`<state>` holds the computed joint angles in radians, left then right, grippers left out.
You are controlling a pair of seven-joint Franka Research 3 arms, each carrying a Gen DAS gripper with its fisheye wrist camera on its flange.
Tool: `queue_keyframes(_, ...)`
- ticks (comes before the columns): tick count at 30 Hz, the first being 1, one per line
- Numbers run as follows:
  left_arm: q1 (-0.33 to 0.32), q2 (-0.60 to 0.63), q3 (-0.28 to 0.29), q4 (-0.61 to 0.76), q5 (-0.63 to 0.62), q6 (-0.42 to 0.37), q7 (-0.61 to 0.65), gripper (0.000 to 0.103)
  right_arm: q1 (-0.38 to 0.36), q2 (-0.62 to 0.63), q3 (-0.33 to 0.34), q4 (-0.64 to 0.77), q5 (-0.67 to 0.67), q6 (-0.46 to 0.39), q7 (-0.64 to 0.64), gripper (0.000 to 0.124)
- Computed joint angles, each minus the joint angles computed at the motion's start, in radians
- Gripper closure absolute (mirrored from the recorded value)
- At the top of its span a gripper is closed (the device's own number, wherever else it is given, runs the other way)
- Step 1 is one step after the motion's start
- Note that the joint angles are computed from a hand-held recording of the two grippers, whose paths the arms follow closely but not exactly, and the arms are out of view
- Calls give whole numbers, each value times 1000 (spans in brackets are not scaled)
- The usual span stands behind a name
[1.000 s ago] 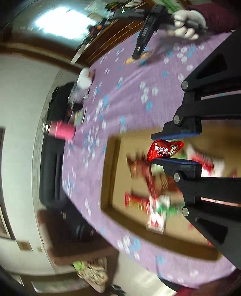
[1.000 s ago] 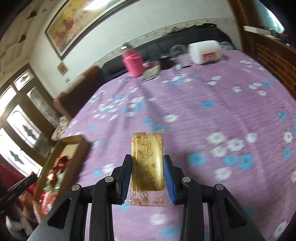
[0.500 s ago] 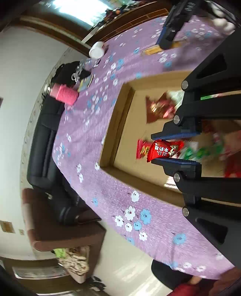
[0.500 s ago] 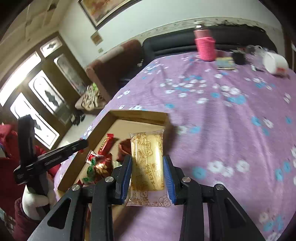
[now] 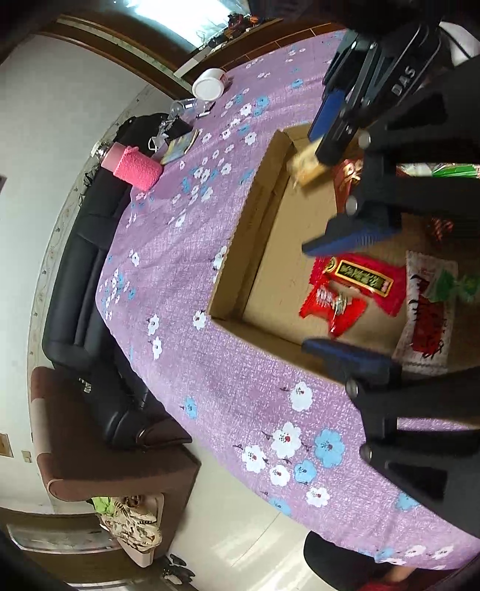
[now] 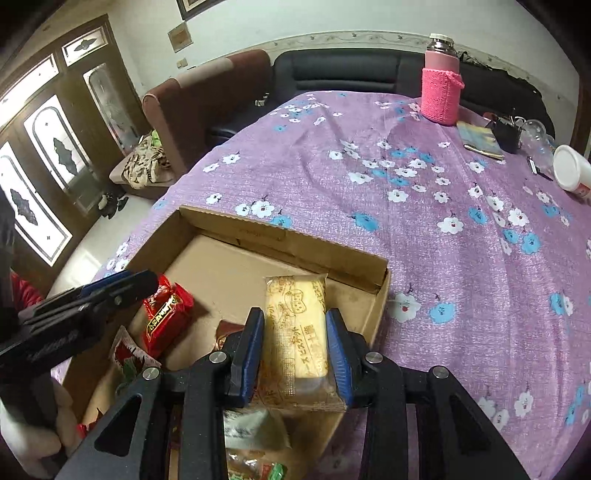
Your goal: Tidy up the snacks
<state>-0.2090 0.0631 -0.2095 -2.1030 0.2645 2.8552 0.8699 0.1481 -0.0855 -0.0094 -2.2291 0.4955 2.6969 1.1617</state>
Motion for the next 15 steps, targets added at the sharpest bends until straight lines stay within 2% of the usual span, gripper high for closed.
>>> queue_keyframes(3,-12,-34,7,-22,113,-5,-86,44,5,-15,-8,-5,61,-16,-41,83)
queue_keyframes(7,-9,-118,-9,-78,290,-6,-259,34,15,-95,-18,-71,125,35,-97,79)
queue_keyframes(10,14,-199,-53,-120,455,-36,-440,28,37,-199,-46,-156,204,82,-154,73)
queue_keyframes(12,32,-251,-87,-146,535,-57,-555,17,51,-277,-64,-222,242,113,-176,68)
queue_keyframes(15,50,-334,-135,-194,607,-86,-722,14,68,-385,-83,-318,270,154,-185,65)
